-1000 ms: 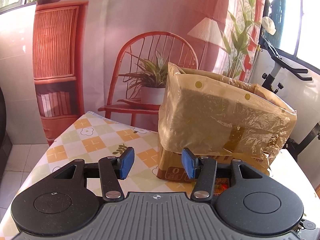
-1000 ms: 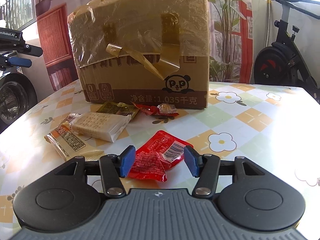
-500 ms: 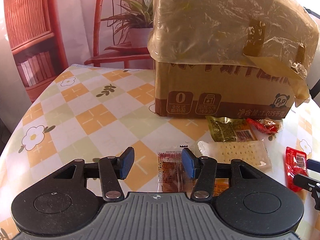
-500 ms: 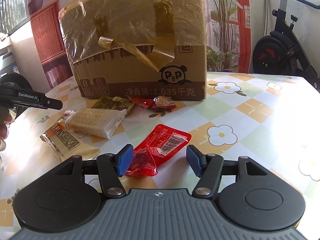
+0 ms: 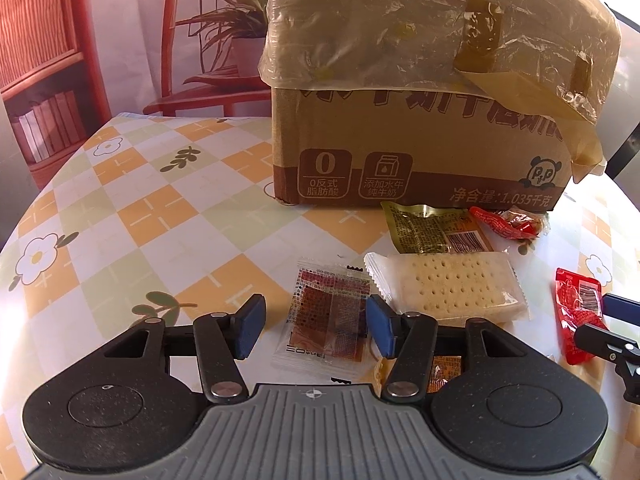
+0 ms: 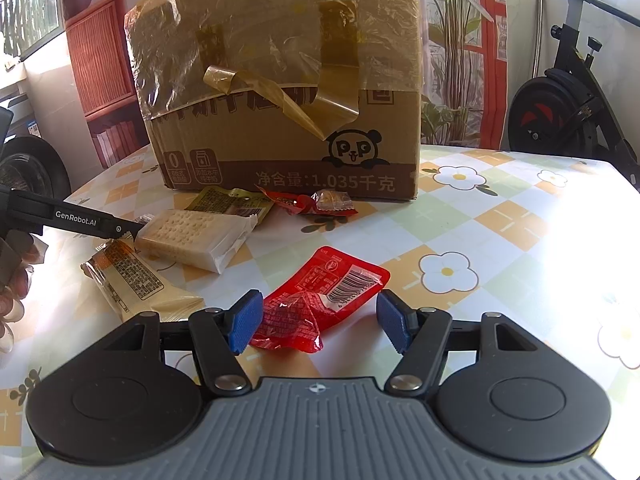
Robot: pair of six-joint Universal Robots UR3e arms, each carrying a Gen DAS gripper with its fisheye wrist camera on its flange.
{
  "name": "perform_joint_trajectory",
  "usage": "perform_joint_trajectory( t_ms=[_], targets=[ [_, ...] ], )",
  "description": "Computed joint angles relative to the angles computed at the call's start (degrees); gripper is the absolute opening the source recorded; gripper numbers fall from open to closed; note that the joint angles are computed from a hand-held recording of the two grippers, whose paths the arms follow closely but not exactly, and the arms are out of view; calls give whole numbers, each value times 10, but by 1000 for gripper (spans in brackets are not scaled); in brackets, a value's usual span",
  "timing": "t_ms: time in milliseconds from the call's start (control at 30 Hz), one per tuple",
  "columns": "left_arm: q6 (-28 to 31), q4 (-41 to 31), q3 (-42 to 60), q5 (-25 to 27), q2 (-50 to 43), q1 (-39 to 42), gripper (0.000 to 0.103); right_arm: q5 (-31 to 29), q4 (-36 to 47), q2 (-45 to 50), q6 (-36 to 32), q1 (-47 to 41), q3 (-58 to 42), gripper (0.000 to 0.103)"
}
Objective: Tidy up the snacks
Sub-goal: 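Grasp the brown sauce packet with the left tool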
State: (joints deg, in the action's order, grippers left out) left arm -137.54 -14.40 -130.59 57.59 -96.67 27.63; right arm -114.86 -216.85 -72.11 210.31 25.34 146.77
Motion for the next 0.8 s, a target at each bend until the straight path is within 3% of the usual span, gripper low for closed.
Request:
perform_joint_trajectory(
  t_ms=[167, 267, 333, 367, 467, 667, 800],
  targets=[
    [39, 18, -37, -12, 16, 11, 66, 1, -2, 1, 0, 0, 0, 67],
    [25, 48, -40, 1, 6, 4, 66, 1, -3, 1, 0, -1, 1, 67],
    [19, 55, -39, 3, 3, 2, 62, 2, -3, 1, 0, -1, 2, 67],
    [20, 61, -43, -3, 3, 5, 49, 2, -3, 1, 0, -1, 2, 67],
    [28, 59, -53, -10, 13, 13, 43, 2, -5, 2, 0, -1, 2, 67],
    [9, 33, -91, -35, 66, 69, 42, 11, -18, 2, -1, -8, 10, 67],
    [10, -31, -120, -68, 170, 123, 42, 13, -20, 1, -1, -8, 10, 67]
  ],
)
